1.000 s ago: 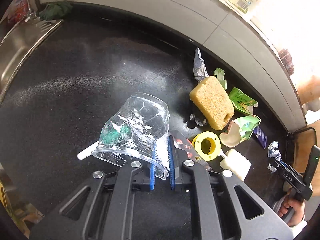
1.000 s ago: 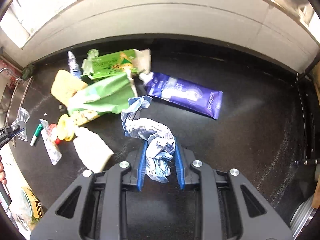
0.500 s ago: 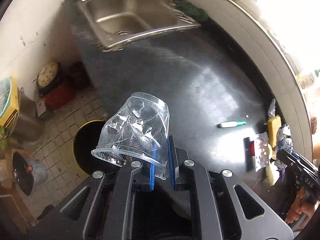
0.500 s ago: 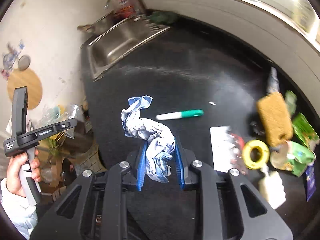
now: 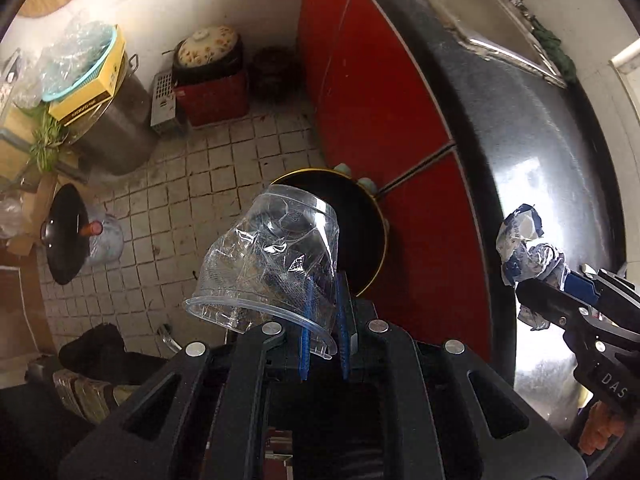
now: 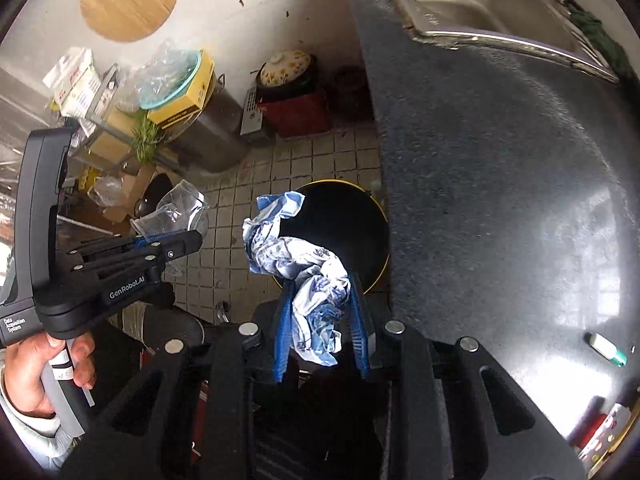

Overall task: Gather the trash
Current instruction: 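Carry cup and paper over the black bin and open both tools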

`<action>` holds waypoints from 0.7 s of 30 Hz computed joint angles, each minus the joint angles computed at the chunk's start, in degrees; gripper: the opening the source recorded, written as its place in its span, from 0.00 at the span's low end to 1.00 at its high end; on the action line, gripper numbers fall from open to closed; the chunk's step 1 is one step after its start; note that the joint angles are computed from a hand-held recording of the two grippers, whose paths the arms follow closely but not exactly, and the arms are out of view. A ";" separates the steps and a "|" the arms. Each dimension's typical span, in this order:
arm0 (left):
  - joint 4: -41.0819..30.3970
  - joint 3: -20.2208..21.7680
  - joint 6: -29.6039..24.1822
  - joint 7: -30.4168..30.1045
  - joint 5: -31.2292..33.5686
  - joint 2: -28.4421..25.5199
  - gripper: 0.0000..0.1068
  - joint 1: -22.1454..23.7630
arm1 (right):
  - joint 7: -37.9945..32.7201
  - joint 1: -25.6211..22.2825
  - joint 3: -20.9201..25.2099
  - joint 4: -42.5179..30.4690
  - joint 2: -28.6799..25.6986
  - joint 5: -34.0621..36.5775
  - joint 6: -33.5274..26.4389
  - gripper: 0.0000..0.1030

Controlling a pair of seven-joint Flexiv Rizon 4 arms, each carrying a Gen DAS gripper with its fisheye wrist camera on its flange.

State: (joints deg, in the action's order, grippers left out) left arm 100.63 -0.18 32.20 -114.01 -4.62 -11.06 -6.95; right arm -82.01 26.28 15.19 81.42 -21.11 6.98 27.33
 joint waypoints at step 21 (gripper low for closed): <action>5.62 0.59 2.83 -0.44 -5.25 -5.74 0.10 2.96 | -5.71 5.34 -0.34 -7.33 -14.70 -6.05 -4.70 0.25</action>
